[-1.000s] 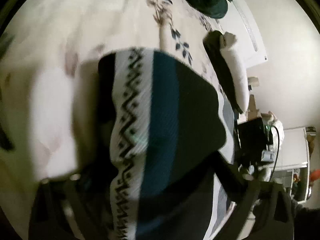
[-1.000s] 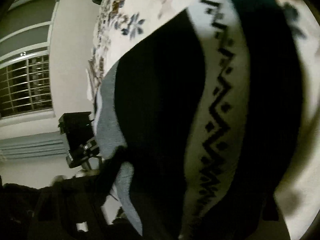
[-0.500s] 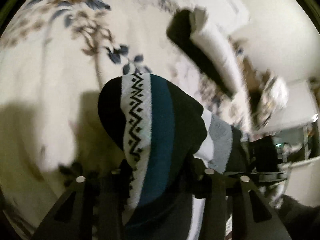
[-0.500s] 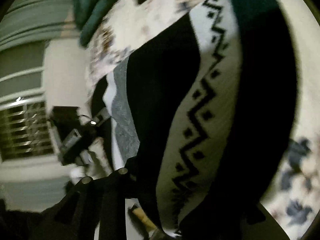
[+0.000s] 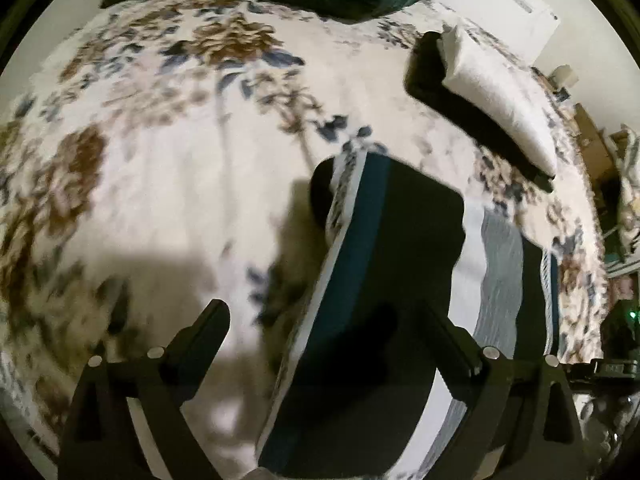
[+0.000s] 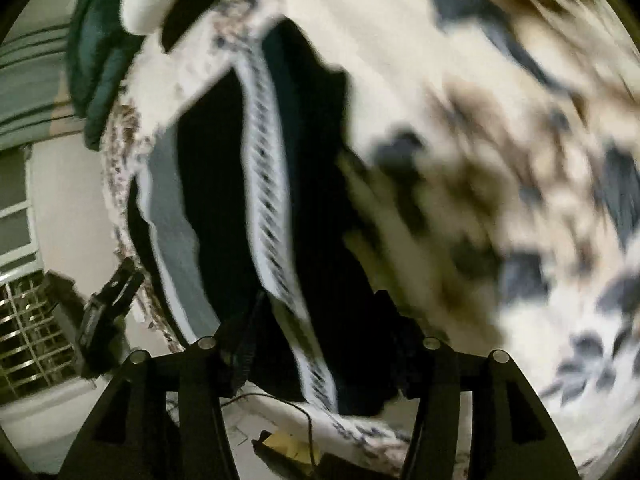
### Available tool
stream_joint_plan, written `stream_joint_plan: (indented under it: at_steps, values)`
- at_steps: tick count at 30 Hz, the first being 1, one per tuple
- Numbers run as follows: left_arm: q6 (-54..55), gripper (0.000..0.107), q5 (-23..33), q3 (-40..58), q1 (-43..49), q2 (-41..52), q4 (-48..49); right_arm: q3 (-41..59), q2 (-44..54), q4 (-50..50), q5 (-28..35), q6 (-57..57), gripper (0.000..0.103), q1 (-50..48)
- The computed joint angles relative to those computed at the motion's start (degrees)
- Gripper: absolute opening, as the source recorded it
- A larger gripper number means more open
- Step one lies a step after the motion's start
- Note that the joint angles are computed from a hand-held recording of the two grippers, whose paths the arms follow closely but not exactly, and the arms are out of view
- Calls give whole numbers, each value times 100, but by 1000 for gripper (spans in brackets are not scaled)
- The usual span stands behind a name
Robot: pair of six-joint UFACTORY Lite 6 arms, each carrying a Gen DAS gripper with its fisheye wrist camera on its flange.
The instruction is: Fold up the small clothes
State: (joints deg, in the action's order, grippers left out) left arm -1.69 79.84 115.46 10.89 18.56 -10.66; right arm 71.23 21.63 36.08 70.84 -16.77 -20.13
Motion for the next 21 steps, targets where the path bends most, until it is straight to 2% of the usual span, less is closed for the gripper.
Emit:
stream_joint_plan:
  at_steps: [2,6,8,9,13,14,15,16,18,19,21]
  values:
    - [-204,95,-12,-509,-177,-480,272,-841,-638,120,-150,125,57,-236]
    - [-621,96,74,-2161,-631,-1997,944,-2375,-1947,318,-326,347,57,-789]
    - [-793,95,91,-3026,-875,-2618,1089,-3158,-2358,832,-280,110,61,-1080]
    - [-894,95,87,-3586,-982,-2946,1136,-3403,-2396,1075,-270,6,64,-1149]
    - [-1130,95,-312,-5335,-1187,-3765,1205,-4064,-2332,2099,-534,-417,63,-1136]
    - [-1139,95,-432,-5607,-1179,-3841,1206,-4089,-2415,2256,-763,-386,59,-950]
    - [-1127,96,-577,-5897,-1126,-3889,1187,-4044,-2630,2211,-1058,-117,31,-673]
    - [-1058,96,-722,-6120,-1013,-3911,1094,-3923,-2797,1926,-1186,214,13,-538]
    - [-981,103,-999,-6359,-845,-3911,1011,-3749,-3340,1286,-1528,1111,10,-139]
    - [-930,103,-1095,-6405,-799,-3883,973,-3633,-3517,792,-1615,1459,9,-50]
    - [-889,103,-1258,-6488,-761,-3857,948,-3461,-3413,482,-1542,1449,9,-59]
